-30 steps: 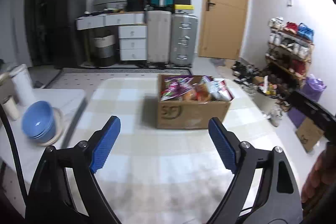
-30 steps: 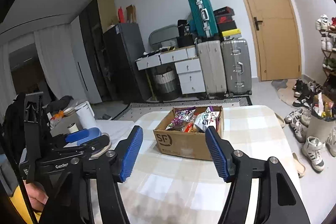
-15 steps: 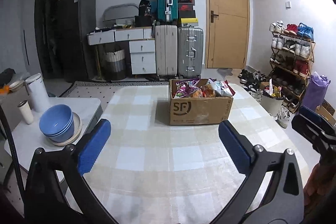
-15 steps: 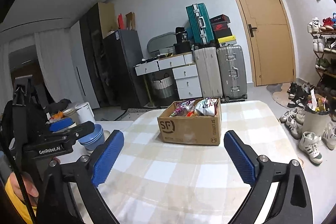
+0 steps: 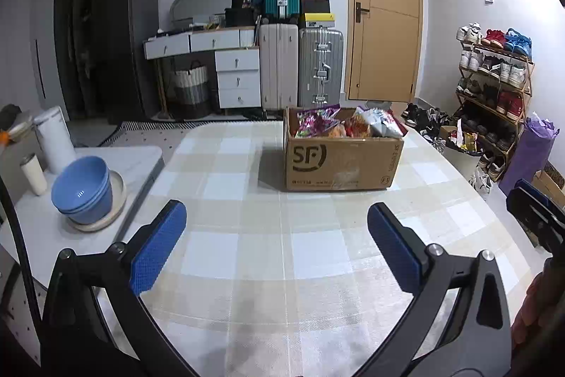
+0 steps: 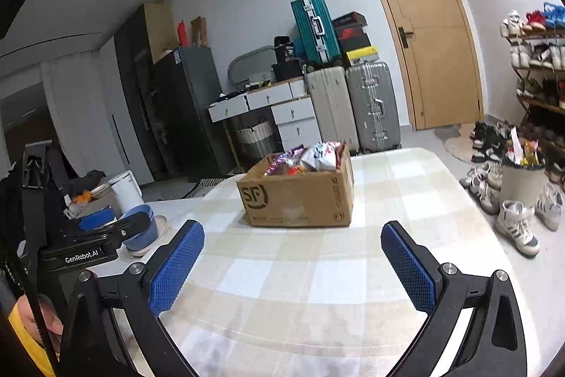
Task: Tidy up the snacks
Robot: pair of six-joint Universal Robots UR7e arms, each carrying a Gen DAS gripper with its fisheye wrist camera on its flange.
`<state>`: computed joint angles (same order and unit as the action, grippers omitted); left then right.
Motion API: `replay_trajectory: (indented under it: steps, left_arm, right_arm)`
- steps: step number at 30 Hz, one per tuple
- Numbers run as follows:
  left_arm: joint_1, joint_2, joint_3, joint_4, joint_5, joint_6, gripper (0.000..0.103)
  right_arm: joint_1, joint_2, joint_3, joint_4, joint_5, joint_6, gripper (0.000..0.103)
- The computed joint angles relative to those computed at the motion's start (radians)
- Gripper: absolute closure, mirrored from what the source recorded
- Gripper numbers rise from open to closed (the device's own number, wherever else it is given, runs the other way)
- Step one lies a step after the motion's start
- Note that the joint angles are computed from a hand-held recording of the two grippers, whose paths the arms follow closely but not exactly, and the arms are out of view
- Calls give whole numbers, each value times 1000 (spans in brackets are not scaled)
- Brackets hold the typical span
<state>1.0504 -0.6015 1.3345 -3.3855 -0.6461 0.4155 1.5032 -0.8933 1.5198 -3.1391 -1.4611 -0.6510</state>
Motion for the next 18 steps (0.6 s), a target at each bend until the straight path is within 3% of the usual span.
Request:
replay_trajectory:
  steps: [8,18]
  left_arm:
    - [51,52,-69,74,-24,-58,0]
    - [56,72,-76,31,-22,-37,0]
  right_arm:
    - [-16,28,-26,13,-24,-5,1]
    - [-25,28,-15,8,-19,-9,1]
